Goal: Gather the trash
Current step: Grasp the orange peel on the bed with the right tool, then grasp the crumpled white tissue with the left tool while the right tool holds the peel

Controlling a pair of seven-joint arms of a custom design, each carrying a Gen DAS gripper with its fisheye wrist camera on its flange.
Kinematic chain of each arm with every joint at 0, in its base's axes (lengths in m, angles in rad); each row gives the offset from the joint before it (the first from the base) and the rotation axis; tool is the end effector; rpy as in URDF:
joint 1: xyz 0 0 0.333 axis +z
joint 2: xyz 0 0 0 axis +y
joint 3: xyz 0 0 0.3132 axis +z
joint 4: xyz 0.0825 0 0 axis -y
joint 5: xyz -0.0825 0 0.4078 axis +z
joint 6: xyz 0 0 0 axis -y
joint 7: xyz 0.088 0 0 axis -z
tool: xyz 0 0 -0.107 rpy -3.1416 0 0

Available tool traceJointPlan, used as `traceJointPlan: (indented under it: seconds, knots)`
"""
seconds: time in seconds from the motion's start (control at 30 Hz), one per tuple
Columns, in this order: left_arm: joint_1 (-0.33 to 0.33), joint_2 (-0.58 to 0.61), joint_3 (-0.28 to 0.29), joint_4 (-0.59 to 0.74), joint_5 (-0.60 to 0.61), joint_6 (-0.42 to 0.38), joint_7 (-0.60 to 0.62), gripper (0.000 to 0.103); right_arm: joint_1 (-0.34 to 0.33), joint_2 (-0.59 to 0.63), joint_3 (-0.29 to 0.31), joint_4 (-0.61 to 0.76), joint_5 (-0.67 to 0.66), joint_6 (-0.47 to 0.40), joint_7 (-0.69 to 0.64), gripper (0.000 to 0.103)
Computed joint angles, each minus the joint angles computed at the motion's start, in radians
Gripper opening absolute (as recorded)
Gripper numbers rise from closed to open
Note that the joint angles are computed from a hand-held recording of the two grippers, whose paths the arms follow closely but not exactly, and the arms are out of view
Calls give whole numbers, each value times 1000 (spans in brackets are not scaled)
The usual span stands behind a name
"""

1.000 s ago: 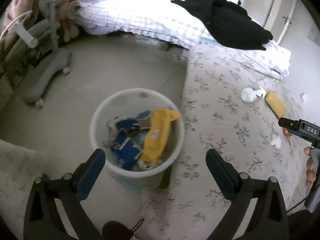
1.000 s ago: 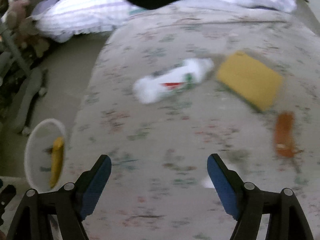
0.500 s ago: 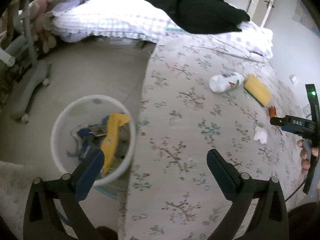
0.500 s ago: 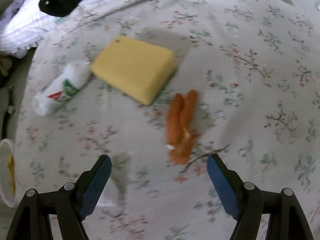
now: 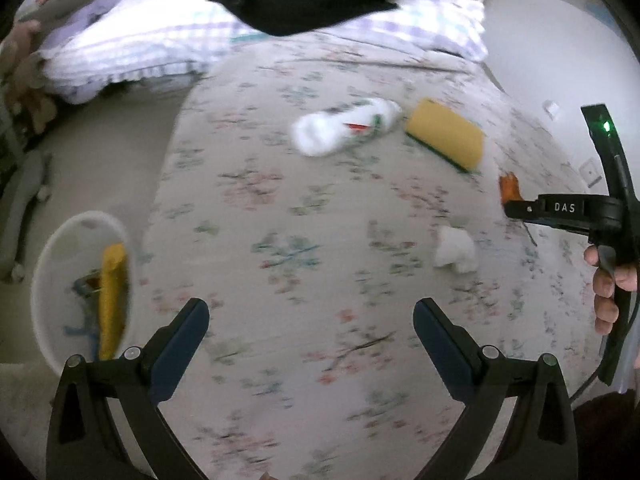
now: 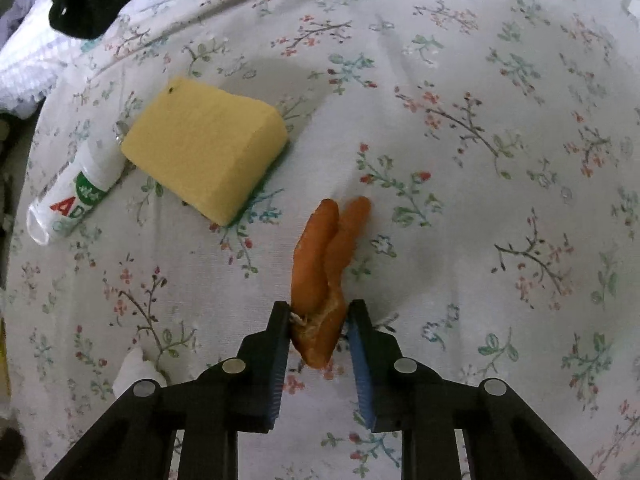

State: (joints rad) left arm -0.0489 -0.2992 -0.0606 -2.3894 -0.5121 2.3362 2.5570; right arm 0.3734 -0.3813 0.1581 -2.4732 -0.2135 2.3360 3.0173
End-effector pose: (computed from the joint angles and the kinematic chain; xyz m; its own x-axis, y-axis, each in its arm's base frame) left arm 0.4901 -0.0625 0.4448 -0.7158 -0.6934 0.0827 -0.6515 0.6205 -0.4365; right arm 0.4035 0.2344 0.4387 -0.6799 -0.7100 -0.1835 -0.6613 0.7017 -0.2650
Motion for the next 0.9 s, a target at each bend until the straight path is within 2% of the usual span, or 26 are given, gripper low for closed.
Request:
traceJointPlan:
  seconds: [0.23, 0.4, 0.47, 0.57, 0.63, 0.67, 0.83, 0.9]
  knots:
    - [-57, -22, -38, -39, -25, -14, -30, 103, 5, -130, 1, -81, 13, -23, 12, 24]
    - [-100, -25, -55, -60, -58, 12, -60, 102, 13, -228, 11, -136, 17, -85, 9, 24]
    - [-118, -20, -48, -59, -88, -2, -52, 99, 14, -264, 10, -160, 20, -99, 11, 24]
    - [-130, -16, -47, -61, -111, -7, -41, 83, 16, -314, 10, -193, 26, -119, 16, 24]
    - [-134, -9, -46, -58, -124, -16, -36, 68, 17, -338, 10, -209, 28, -131, 20, 24]
    - [-135, -5, -45, -57, -130, -21, -35, 65, 18, -360, 10, -222, 30, -143, 21, 24]
    - [-133, 10, -45, -48, -157, -26, -36, 31, 24, -422, 7, -262, 42, -178, 23, 24]
    - [-128, 22, -42, -36, -164, -41, -38, 25, 25, -447, 8, -275, 45, -193, 26, 24]
